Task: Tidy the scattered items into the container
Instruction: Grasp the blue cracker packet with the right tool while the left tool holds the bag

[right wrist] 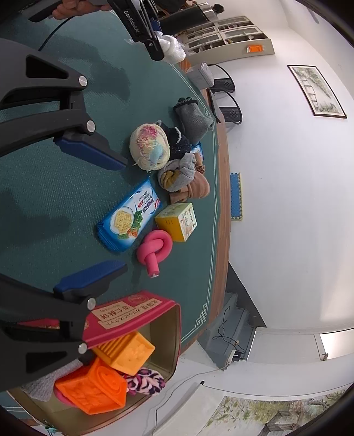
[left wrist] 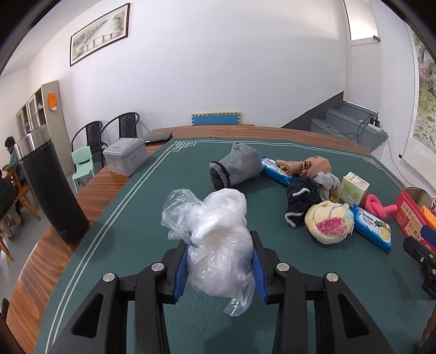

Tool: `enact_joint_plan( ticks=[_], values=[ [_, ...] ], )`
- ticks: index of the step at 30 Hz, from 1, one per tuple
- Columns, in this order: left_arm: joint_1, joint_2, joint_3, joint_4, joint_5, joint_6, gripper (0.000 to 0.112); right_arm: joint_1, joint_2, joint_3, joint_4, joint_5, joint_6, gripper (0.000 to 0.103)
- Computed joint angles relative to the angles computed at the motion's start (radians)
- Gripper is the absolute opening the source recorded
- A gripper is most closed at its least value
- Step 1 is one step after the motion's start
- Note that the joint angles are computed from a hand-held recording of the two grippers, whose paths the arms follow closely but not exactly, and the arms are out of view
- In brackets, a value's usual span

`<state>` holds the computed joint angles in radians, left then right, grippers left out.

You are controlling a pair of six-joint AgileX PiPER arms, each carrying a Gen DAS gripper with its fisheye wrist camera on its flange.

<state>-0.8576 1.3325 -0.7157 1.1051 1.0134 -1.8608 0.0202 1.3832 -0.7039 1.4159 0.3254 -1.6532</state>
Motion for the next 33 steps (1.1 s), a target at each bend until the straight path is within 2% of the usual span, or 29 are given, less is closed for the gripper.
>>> enact_joint_plan(
  ticks=[3, 7, 11, 17, 21, 24, 29, 30, 33],
  values=[
    [-0.011, -0.019, 0.012, 0.011, -0.009, -0.015, 0.041, 0.014, 0.014, 0.0, -0.004, -0.023, 0.002, 0.072],
    [-0.008, -0.045, 0.025, 0.017, -0.035, -0.025, 0.042, 0.017, 0.044, -0.022, -0.092, -0.028, 0.099, 0.072],
    [0.04, -0.066, 0.042, -0.002, -0.108, -0.009, 0.042, -0.002, 0.064, -0.044, -0.145, 0.008, 0.154, 0.08],
    [0.078, -0.08, 0.054, -0.017, -0.153, -0.001, 0.042, -0.001, 0.145, -0.161, -0.399, 0.088, 0.424, 0.081],
    [0.07, -0.082, 0.052, -0.015, -0.15, 0.0, 0.042, 0.041, 0.193, -0.237, -0.53, 0.078, 0.543, 0.08],
    [0.062, -0.081, 0.047, -0.013, -0.137, -0.003, 0.042, 0.08, 0.271, -0.334, -0.684, 0.098, 0.677, 0.08],
    [0.058, -0.072, 0.036, -0.008, -0.14, 0.004, 0.042, 0.155, 0.408, -0.475, -1.034, 0.088, 1.017, 0.08],
    [0.063, -0.065, 0.034, -0.01, -0.147, 0.007, 0.042, 0.16, 0.432, -0.493, -1.067, 0.086, 1.051, 0.08],
    [0.102, -0.053, 0.025, -0.039, -0.202, 0.042, 0.042, 0.155, 0.453, -0.519, -1.042, 0.107, 1.048, 0.08]
  ],
)
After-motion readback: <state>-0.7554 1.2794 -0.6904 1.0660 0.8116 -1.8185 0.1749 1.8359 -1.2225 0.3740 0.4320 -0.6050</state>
